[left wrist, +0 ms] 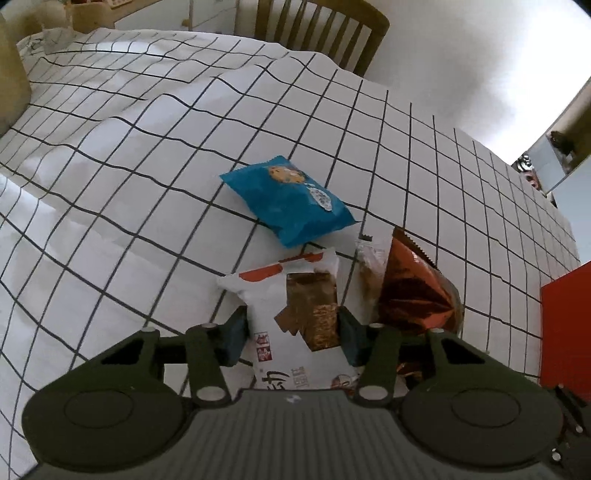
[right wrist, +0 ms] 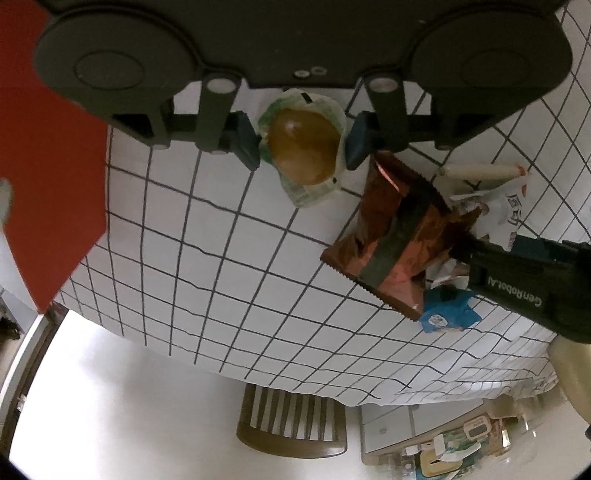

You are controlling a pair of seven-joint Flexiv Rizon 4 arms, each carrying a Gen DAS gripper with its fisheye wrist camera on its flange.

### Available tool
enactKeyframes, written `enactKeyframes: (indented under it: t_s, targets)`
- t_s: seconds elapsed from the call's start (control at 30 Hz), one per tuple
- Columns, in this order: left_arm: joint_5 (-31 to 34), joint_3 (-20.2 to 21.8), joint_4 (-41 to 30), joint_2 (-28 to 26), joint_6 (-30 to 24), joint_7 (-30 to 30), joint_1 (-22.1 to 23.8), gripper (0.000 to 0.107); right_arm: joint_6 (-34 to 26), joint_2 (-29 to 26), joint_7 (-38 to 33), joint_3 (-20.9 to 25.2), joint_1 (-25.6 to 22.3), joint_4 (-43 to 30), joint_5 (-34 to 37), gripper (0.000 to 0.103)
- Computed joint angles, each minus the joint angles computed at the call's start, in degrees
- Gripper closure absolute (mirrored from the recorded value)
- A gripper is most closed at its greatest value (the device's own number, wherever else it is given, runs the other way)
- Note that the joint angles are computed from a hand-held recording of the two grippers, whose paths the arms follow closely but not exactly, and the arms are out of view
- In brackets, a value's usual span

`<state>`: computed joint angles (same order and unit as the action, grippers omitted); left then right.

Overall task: Organize snacks
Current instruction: 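Carry the wrapped bun and white cookie packet over the red box with both tools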

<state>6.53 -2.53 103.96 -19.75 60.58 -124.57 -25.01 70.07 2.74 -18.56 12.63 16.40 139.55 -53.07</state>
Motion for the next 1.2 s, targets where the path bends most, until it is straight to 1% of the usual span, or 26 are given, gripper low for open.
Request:
enactKeyframes:
  t_s: [0.13,0.3,0.47,0.6,0.8,0.93,1.2]
  targets:
    - [-0.3,-0.1,1.6,1.3,0.5,0.6,0.4,0.058,-1.7,2.1,0.5,1.1,0.4,1.0,2.3,0.058]
    - [-0.5,-0.2,4.1,4.2,0.8,1.6,1.3,0.058,-3.4,5.4,0.7,2.8,1.0,2.3,5.3,0.058]
    - [-1.1,-1.0,6.9,7.7,1.3,3.4,2.3,0.058,-4.2,10.2,-0.1,4.7,1.5,3.8,9.1,0.058]
    - [-3.2,-2.4,9.2,10.7,1.7,5.7,2.8,0.058,-5.3,14.5,-1.9,6.3,2.1,4.8,13.3,0.058]
    - [-6.5,-4.4,11.4,14.3,1.9,8.9,2.5,0.058,-9.6,21.1,-4.4,8.6,3.6,5.2,19.8,0.058]
    - [-9.4,-5.7,12.3,16.3,2.4,11.7,1.6,0.058,-12.9,25.9,-5.8,9.9,4.1,5.4,22.9,0.058]
    - [-12.5,-8.1,10.7,17.5,2.9,15.1,-1.2,0.058,-19.6,35.1,-9.0,11.4,4.5,5.6,27.6,0.058]
